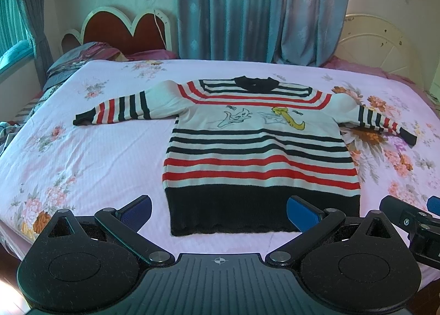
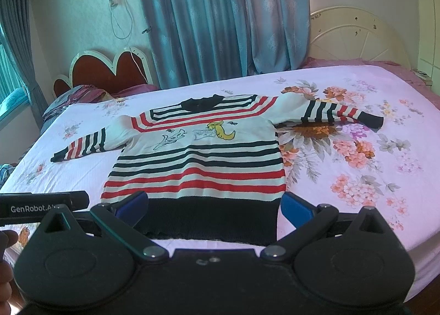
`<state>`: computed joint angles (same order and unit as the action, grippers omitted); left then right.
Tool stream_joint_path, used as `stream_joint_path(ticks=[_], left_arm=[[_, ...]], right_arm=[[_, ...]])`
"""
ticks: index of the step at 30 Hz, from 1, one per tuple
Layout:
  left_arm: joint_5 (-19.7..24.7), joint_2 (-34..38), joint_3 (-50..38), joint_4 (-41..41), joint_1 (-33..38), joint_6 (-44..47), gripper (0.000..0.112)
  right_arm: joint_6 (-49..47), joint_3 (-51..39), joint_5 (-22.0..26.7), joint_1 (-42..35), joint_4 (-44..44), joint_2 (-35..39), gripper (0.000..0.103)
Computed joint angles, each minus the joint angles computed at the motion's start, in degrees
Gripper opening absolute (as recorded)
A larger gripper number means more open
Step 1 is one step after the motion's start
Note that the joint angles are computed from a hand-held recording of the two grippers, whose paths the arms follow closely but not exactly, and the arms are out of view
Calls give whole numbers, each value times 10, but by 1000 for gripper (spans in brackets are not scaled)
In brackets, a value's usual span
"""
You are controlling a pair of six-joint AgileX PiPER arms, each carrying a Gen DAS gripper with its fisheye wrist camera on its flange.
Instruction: Fold small clothes
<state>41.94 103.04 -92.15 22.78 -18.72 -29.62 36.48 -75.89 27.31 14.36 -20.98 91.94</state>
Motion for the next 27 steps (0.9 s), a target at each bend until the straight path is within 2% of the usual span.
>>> stream_joint_path(ticks=[18, 27], left_arm=[[21, 63, -84, -40, 20, 51, 103], [62, 146, -209, -91, 38, 115, 103]], right_arm=[[-14, -59, 7, -15, 18, 61, 102], [5, -116, 30, -22, 3, 111, 102]])
